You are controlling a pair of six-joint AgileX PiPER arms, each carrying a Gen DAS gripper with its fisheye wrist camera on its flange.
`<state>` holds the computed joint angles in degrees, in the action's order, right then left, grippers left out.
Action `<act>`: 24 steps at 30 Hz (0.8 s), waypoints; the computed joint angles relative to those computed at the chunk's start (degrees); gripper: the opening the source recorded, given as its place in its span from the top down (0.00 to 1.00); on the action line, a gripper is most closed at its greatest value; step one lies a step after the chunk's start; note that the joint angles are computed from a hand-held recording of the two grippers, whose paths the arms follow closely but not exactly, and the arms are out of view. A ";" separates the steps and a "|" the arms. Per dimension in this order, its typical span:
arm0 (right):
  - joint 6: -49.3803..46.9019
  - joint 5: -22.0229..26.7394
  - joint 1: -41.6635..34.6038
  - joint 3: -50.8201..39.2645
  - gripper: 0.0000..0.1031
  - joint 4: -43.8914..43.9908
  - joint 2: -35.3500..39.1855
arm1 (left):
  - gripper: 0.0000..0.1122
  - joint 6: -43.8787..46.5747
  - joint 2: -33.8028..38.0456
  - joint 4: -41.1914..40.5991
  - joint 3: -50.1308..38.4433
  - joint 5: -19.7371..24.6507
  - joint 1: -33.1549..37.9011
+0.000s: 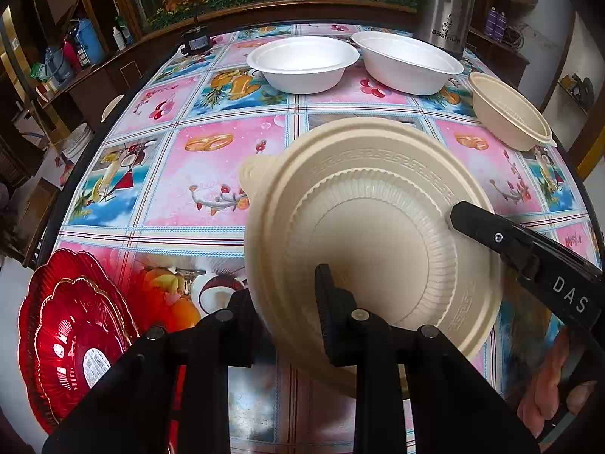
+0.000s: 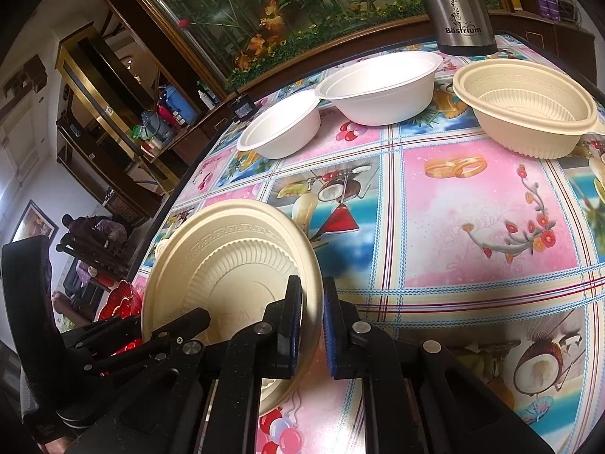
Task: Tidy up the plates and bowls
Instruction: 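Lift the beige plate with the left tool and carry it toward the red stack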
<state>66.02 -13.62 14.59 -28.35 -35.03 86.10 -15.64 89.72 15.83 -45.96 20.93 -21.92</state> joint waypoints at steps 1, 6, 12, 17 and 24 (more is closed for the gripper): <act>-0.41 0.14 0.12 -0.06 0.90 0.46 -0.09 | 0.80 0.03 0.05 -0.04 -0.07 0.04 0.00; -0.75 0.33 0.20 -0.18 0.90 0.91 -0.10 | 0.80 0.12 0.03 -0.10 -0.10 -0.15 -0.05; -3.32 -0.47 0.33 0.53 0.90 3.55 -0.70 | 0.80 -0.52 -1.15 0.04 0.55 -1.10 0.06; -6.33 -2.03 0.32 1.36 0.90 6.24 -1.58 | 0.80 -2.30 -2.69 1.64 1.48 -2.05 -0.11; -9.03 -3.92 0.09 2.00 0.90 8.42 -2.04 | 0.80 -4.06 -4.43 3.47 2.73 -3.08 -0.11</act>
<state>56.99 -17.54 14.67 -26.35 -26.60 84.06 -19.70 85.29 19.30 -43.23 17.85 -22.03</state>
